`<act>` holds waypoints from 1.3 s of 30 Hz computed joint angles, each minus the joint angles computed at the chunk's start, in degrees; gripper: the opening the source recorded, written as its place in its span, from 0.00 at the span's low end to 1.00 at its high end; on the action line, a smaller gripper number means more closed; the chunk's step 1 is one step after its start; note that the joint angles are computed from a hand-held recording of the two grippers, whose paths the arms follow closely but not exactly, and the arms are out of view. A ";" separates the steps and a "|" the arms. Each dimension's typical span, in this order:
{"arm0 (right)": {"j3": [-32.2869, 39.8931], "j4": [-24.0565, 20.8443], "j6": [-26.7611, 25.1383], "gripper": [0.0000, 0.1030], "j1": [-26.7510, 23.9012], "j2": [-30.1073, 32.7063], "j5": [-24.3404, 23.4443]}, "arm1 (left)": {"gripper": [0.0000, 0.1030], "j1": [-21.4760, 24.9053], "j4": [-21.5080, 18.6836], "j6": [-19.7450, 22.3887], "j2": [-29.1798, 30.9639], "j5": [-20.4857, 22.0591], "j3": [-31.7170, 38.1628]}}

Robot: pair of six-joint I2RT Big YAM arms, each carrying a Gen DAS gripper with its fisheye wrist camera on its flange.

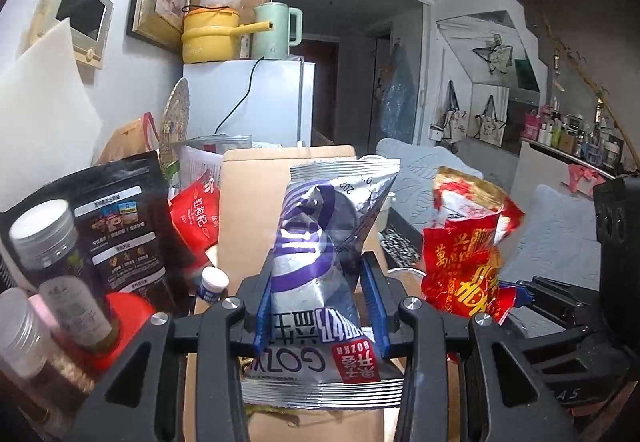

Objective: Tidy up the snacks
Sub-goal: 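Carry the red gift packet and silver GOZY packet over the cardboard box, then open both grippers to drop both packets into the box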

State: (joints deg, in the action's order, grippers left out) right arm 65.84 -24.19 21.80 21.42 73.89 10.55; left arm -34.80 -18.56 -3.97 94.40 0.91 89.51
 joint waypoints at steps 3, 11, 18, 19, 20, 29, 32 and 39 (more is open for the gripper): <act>1.64 0.09 -0.18 0.74 -0.90 2.11 -0.25 | 0.38 0.18 -1.19 0.05 2.51 -1.48 2.58; 5.43 -0.78 0.19 0.75 -2.89 7.43 -2.58 | 0.38 0.88 -7.95 -0.84 9.12 -4.17 9.68; 8.35 -3.48 0.37 0.75 -3.49 11.58 -4.33 | 0.38 1.27 -13.81 -1.01 13.56 -5.59 14.77; 8.58 -3.78 0.79 0.75 -3.75 12.02 -5.46 | 0.38 1.29 -14.55 -1.15 14.10 -5.70 15.39; 8.76 -4.20 1.33 0.75 -3.98 12.43 -6.17 | 0.38 1.32 -15.54 -1.45 14.73 -6.06 16.14; 11.52 -9.67 2.60 0.77 -4.86 15.48 -6.72 | 0.38 1.04 -25.59 -2.50 20.04 -6.99 23.32; 12.48 -11.85 3.44 0.78 -5.20 16.62 -6.69 | 0.38 1.02 -29.00 -2.94 22.00 -7.29 25.79; 12.89 -13.72 2.66 0.78 -4.65 17.09 -4.50 | 0.38 0.69 -31.89 -2.08 24.09 -8.70 28.71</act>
